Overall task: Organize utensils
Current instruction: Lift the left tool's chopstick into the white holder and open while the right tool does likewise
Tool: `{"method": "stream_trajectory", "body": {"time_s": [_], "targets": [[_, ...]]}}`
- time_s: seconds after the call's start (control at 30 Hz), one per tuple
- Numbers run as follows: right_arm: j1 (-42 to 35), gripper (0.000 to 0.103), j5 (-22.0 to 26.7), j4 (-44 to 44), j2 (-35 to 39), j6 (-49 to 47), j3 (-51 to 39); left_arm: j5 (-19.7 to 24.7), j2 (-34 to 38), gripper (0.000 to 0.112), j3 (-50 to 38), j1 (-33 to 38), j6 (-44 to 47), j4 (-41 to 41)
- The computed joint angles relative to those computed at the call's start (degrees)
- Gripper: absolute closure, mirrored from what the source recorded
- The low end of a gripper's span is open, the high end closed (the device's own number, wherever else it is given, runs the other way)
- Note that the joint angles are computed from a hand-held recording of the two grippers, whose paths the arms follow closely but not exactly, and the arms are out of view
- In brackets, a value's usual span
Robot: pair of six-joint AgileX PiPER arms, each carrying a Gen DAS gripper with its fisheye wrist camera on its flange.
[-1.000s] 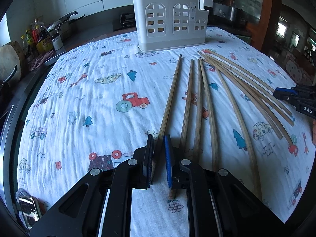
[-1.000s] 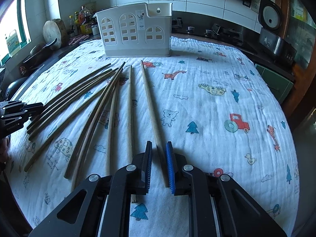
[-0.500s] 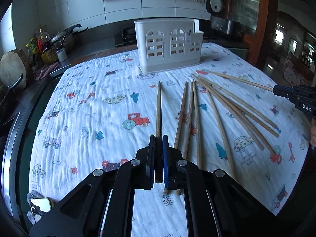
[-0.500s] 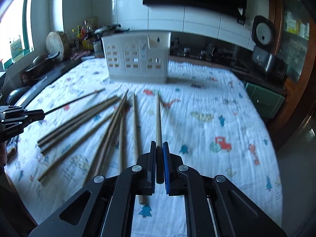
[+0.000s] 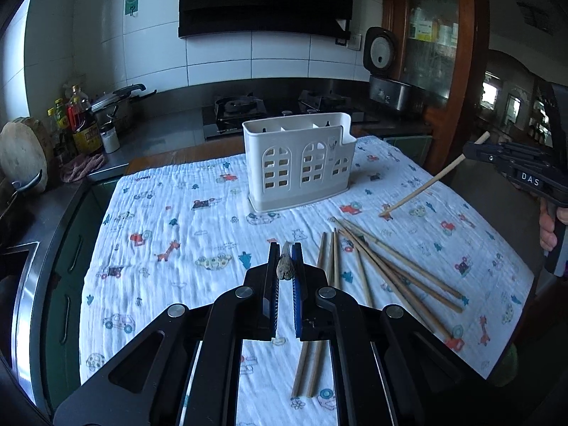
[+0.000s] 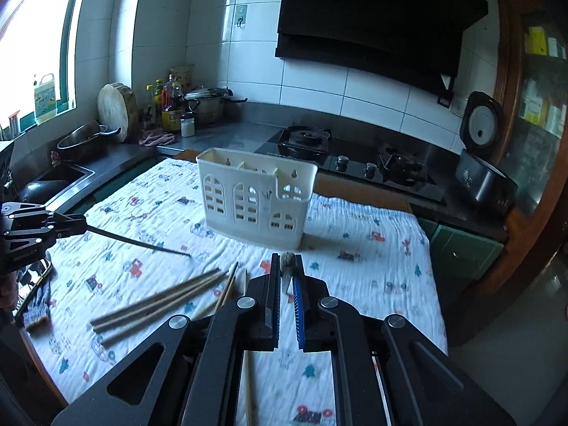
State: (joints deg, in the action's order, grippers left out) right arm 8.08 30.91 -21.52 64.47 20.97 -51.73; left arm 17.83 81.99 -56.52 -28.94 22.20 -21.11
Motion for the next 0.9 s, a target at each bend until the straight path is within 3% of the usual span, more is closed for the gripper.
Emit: {"method": "stream_trajectory", "body": {"time_s": [0.13, 0.33, 0.47, 0.6, 0.9], "targets": [[-4.0, 0.096, 4.1, 10.2, 5.7, -12.1, -10.2, 4.2, 2.7, 0.107, -7.7, 0.4, -1.6, 2.1], [-6.9, 0.096, 11.3, 16.7, 12.8, -19.5, -26.0, 11.5, 7.2, 0.107, -21.1, 0.6, -2.5, 2.6], [-7.0, 0.096, 15.5, 16.7, 17.5, -20.2, -36.3, 15.4, 9.3, 0.107, -30.5, 1.2, -1.8, 1.0], [-6.8, 0.096, 17.7, 15.9, 22.4, -19.6, -45.0, 18.0, 13.0, 0.107, -41.4, 0.5, -5.9, 4.5], [-7.8, 0.096, 18.7, 16.9, 31.7, -19.9, -54.2, 20.5, 26.6, 0.107, -65.6, -1.4, -18.3, 15.4]]}}
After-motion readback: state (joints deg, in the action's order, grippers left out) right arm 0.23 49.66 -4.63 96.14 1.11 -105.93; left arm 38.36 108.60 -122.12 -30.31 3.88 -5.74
